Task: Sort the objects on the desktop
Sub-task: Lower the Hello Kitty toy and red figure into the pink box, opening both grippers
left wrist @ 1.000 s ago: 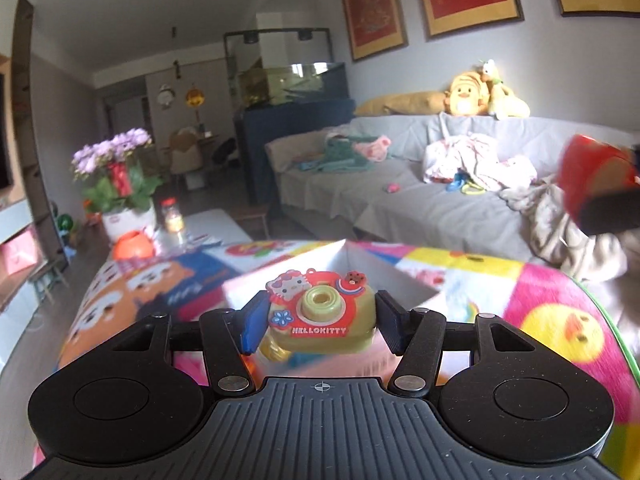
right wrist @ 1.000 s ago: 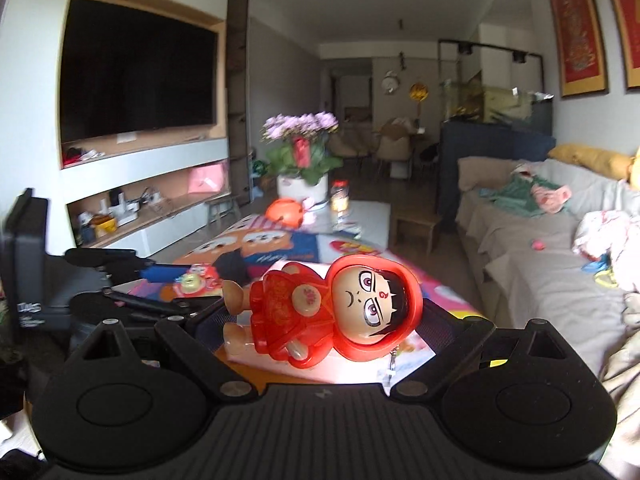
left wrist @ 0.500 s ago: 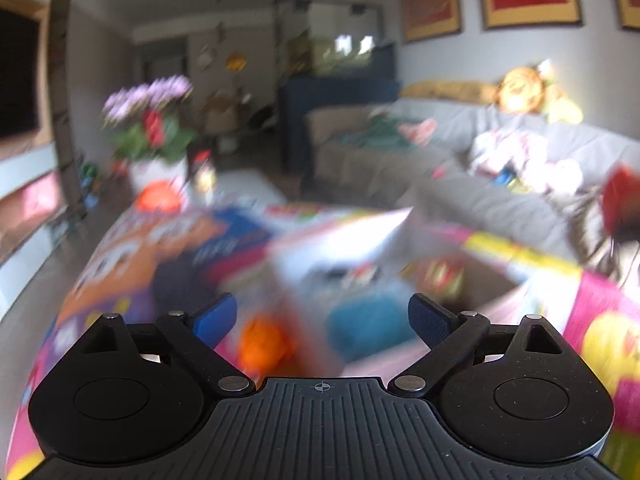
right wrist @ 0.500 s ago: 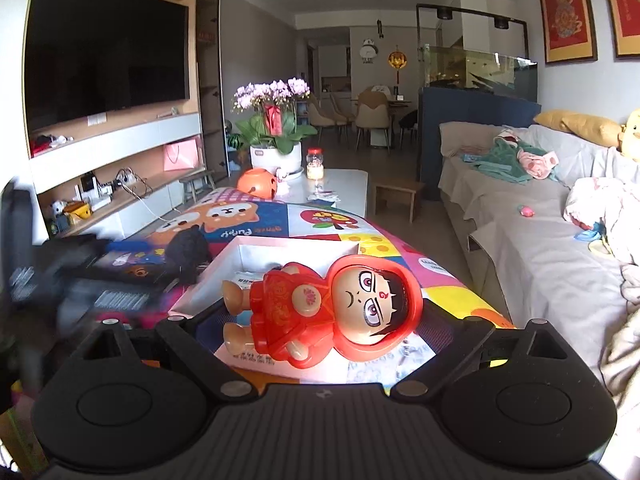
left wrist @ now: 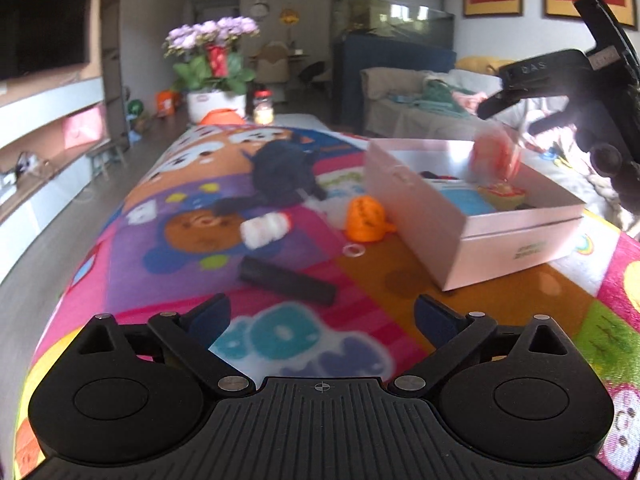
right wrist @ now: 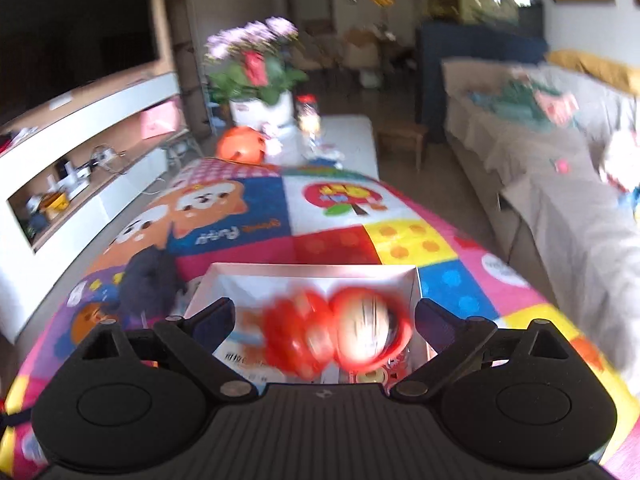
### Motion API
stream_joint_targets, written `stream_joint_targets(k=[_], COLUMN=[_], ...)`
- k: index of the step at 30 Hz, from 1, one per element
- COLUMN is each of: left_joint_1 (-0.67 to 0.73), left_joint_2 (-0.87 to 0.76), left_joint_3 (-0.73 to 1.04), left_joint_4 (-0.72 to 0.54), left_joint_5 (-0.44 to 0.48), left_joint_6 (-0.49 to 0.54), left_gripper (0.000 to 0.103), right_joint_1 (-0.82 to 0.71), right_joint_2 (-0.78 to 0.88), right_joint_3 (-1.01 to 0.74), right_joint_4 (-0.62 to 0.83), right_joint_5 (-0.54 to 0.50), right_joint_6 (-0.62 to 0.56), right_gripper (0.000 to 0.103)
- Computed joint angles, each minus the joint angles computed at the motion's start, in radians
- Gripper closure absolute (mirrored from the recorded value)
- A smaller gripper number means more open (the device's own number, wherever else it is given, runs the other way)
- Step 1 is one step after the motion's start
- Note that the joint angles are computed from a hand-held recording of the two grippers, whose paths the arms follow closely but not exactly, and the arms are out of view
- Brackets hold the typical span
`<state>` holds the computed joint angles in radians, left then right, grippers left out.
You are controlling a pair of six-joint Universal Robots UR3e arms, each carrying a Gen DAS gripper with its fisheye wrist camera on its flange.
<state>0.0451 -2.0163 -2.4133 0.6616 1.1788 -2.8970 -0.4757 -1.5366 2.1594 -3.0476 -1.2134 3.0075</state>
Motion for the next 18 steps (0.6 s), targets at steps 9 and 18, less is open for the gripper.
stream_joint_targets(k=[9, 18], left_joint_1=[0.012, 0.027], left_joint_2=[-0.062, -0.04], left_joint_3=[0.038, 0.053], left_joint_4=[0.034, -0.087], left_joint_5=[0.052, 0.006], left_joint_6=[-0.058, -0.021], left_gripper=[0.002, 0.002], right_joint_1=[0.061, 0.365], right_joint_2=[-0.057, 0.122], right_joint_3=[0.141, -0.212], right_joint_4=[-0.119, 0.129], right_joint_5=[-0.048, -0.081], right_joint_6=[-0.072, -0.078], right_gripper=[0.002, 0.027])
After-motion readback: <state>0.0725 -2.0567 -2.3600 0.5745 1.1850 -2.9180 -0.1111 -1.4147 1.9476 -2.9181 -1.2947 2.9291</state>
